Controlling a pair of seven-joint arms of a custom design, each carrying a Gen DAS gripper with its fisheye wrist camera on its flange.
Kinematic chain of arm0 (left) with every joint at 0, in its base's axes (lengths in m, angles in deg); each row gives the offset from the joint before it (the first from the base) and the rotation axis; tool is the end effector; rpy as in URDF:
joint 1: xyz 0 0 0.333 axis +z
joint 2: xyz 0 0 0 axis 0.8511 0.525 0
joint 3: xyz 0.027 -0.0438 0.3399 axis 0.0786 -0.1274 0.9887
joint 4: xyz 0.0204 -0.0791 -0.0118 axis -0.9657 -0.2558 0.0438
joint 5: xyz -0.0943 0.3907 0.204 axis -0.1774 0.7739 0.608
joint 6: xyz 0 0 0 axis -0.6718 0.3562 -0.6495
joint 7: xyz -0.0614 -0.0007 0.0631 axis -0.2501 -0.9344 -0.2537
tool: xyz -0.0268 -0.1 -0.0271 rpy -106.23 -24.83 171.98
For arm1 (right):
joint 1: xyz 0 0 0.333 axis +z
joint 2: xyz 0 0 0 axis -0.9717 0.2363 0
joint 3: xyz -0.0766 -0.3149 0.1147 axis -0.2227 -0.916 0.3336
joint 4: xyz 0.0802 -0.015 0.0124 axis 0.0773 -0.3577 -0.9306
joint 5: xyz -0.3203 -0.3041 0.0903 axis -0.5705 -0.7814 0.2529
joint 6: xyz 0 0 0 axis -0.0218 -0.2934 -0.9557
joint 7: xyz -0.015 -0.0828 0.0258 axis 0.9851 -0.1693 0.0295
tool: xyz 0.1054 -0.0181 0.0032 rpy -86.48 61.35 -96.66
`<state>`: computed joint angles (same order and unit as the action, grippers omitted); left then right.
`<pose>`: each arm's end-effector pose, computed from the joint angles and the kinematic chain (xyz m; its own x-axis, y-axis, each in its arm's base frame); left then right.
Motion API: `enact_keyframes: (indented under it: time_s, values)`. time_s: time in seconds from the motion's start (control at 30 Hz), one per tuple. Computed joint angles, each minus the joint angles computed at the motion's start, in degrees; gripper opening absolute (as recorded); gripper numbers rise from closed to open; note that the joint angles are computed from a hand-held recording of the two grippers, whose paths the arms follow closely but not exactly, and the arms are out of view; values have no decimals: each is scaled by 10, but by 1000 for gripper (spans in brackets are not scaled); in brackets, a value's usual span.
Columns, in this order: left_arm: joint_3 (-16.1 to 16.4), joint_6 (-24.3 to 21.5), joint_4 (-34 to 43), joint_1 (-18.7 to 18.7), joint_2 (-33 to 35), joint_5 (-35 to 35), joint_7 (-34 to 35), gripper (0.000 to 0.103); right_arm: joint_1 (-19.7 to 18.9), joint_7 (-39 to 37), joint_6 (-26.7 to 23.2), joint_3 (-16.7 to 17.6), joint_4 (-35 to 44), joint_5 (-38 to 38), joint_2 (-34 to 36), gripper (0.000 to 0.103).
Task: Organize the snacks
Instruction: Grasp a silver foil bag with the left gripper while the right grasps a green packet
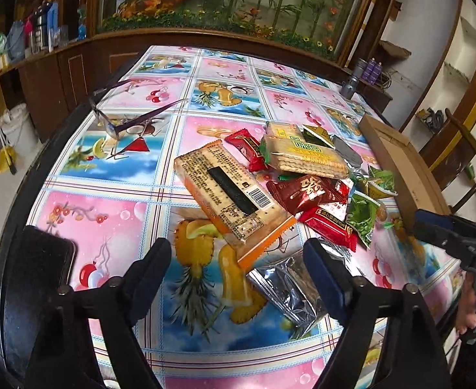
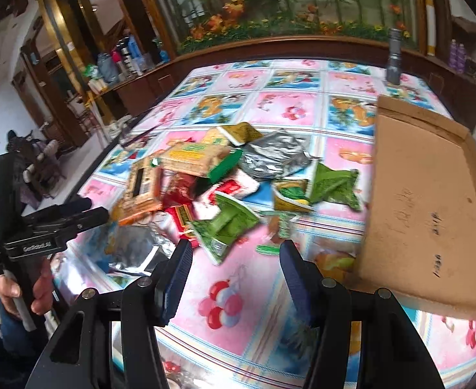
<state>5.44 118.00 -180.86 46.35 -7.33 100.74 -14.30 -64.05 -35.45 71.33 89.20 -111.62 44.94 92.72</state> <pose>0.5776 -0.2709 0.4607 0.3551 -0.9070 0.2263 -0.6726 -0.4160 -0.6120 0.7269 0.2637 0.4761 0.7320 -0.6392 -0.2359 -0.6195 -0.4803 -0.6210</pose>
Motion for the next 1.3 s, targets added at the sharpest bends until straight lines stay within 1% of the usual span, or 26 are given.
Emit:
enact_keyframes:
  time_s: [0.07,0.13,0.23,0.3,0.37,0.43,0.5,0.57,0.6,0.63,0.73,0.8,0.93,1.03,1.1,1.17,1.23,1.3]
  values:
    - [1,-1,-3,1,-5,4,-8,82,6,-6,-12,-1,12,-19,8,61]
    - [0,1,-7,2,-9,5,-10,82,18,14,-10,-5,26,-40,21,61]
    - [-1,9,-12,3,-14,4,-6,82,28,80,-51,-13,76,-69,58,61]
    - [-3,9,-12,4,-16,7,-2,82,23,111,-79,-7,103,-61,77,61]
    - [-4,9,-9,4,-14,10,5,82,25,140,-97,-7,123,-68,91,61]
    - [-6,12,-4,2,-9,11,18,82,32,162,-101,-7,138,-79,104,61]
    - [-7,14,5,-2,-2,8,40,82,53,191,-77,-20,144,-116,113,61]
    - [-11,20,17,-7,11,-20,106,84,63,201,-60,-23,152,-144,122,56]
    - [-11,17,23,-10,17,-22,125,85,69,205,-50,-27,154,-161,126,42]
    - [-13,5,35,-15,27,-26,157,90,75,206,-25,-31,144,-177,122,34]
    - [-16,-20,61,-29,51,-36,235,93,59,181,-13,-15,134,-171,119,32]
    - [-13,-41,79,-38,66,-37,264,94,49,165,-2,-5,125,-156,116,32]
    - [-5,-87,121,-55,103,-30,300,94,26,116,18,16,108,-109,113,32]
    - [-1,-98,145,-60,126,-43,332,94,24,91,35,19,94,-94,107,32]
    - [2,-120,162,-66,141,-53,339,95,21,71,47,24,86,-81,105,32]
    - [4,-105,159,-63,141,-73,335,92,18,61,46,27,85,-69,105,31]
    - [7,-96,151,-66,136,-73,321,89,9,53,31,31,88,-51,104,30]
    - [9,-84,142,-67,131,-74,309,82,0,38,27,35,82,-31,98,30]
